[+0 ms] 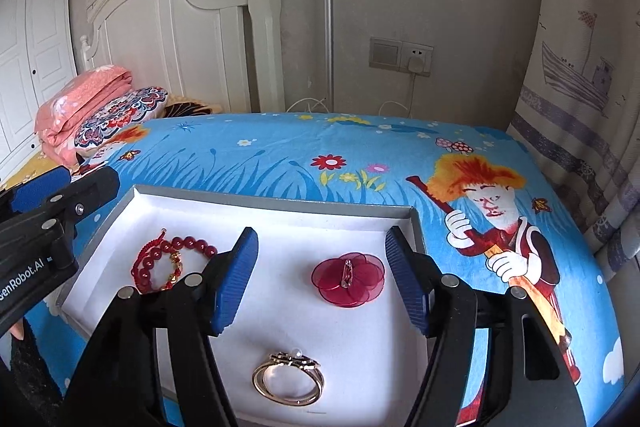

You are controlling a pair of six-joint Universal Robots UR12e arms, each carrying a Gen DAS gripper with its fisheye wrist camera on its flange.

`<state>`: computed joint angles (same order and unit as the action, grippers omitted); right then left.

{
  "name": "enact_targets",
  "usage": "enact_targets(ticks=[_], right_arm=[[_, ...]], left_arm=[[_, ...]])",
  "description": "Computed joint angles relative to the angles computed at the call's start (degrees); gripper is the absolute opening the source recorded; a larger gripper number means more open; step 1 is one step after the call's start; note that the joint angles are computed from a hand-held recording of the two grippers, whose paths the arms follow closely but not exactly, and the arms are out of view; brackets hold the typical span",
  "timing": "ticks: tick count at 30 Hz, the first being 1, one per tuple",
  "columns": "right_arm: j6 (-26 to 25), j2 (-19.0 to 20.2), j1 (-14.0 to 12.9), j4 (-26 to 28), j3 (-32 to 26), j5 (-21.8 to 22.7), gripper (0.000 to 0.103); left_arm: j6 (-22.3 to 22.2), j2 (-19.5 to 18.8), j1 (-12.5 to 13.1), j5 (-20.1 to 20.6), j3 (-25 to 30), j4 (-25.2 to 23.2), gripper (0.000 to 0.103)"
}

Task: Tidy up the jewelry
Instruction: 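Open the left tool over the tray while the right tool releases the brooch inside, then withdraw both open tools from the tray toward the remaining jewelry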

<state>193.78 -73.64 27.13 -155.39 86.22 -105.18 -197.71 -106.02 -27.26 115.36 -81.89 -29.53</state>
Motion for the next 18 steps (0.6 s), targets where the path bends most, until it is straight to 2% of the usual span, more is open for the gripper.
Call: enact_targets(ticks=[1, 5, 9, 13, 17, 18], right_arm=[[-0.23, -0.64, 0.14, -0.64, 0.76, 0.31, 0.063], [-1.29, -3.52, 0.89, -4.66, 4.92, 0.53, 0.063], [-0.53, -6.25, 1.47, -6.67, 9.26, 0.78, 0.063], [1.44, -8.31, 2.28, -7.87, 12.99, -0.98, 0.063], [1.86, -9.39, 2.68, -7.37, 15.31, -1.69, 0.063], [1.82, -9.54, 2.68, -7.46, 15.50, -1.50, 0.063]], left_arm=[[-0.19, 0.70, -0.06, 0.03, -0.63, -0.25, 0.080], [-0.21, 4.36, -0.51, -0.15, -5.48, 3.25, 0.093], [0.23, 7.68, -1.50, 1.60, -11.42, 6.72, 0.095], [-0.71, 10.22, -2.61, 3.81, -16.63, 8.78, 0.095], [0.55, 10.56, -3.78, 8.89, -19.96, 13.68, 0.095], [1.14, 10.31, -3.78, 9.78, -20.11, 13.55, 0.095]])
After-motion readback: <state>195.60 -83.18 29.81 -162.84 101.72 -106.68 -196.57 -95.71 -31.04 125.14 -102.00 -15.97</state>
